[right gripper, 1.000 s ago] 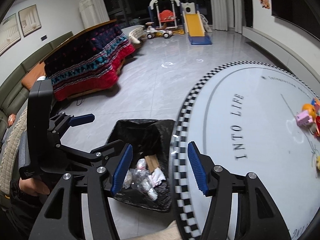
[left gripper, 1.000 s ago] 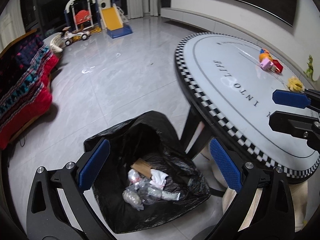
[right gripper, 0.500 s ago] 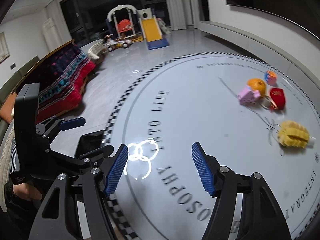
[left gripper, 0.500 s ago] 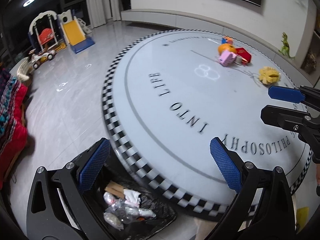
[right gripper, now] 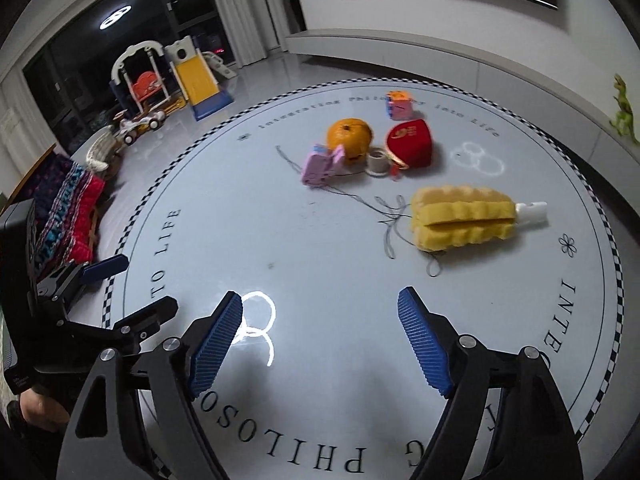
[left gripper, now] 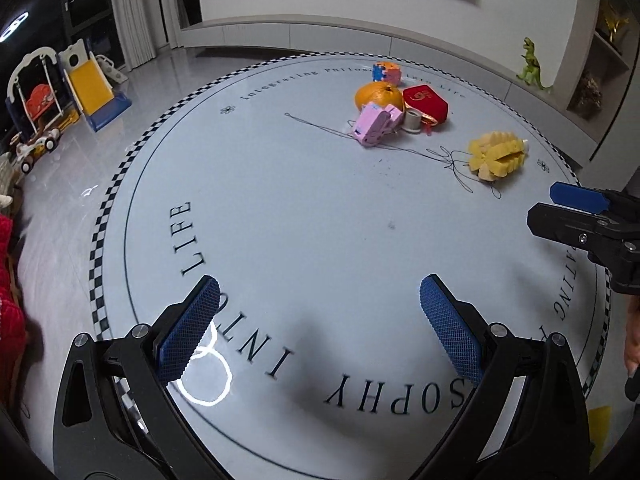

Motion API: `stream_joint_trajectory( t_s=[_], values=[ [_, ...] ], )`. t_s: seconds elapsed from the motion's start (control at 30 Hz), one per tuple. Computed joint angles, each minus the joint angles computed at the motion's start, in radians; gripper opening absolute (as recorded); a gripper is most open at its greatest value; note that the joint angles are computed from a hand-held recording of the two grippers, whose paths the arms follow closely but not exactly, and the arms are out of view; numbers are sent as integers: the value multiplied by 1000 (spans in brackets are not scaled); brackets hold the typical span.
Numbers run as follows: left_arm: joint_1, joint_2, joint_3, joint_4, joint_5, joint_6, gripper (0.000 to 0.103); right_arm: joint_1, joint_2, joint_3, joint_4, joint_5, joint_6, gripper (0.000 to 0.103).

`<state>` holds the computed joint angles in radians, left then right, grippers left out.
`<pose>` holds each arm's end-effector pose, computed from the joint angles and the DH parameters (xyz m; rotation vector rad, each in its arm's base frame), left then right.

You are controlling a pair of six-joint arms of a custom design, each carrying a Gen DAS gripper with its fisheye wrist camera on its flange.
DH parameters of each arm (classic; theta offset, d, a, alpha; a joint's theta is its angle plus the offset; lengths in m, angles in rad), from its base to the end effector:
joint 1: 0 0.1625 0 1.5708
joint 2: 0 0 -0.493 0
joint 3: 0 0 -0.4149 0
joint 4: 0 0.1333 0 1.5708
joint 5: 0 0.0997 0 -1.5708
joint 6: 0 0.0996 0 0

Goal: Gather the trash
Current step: 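Move both open tools back over the table, then grasp the pink toy block with the left tool while the right tool grasps the yellow sponge brush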

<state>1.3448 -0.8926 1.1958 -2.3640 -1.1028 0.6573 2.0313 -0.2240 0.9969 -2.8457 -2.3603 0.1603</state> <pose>-0.0134 -0.8538 0.3910 0.9499 2.3637 -0.4914 0.4555 -0.7774 -0.0312 0.1050 -2.4031 0.8883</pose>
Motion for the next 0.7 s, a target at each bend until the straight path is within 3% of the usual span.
stream_joint_trajectory(
  t_s=[0.23,0.53,0.7],
  values=[
    [-12,90,-108,48,-3,6,97,-51,-33,21,18,-54,158,82],
    [-17,193,-250,128,-7,-2,97,-119,-41,-18,56,-12,365,82],
    [-16,244,-325,177,-2,-8,97,-135,-4,-105,100,-29,368,82]
  ],
)
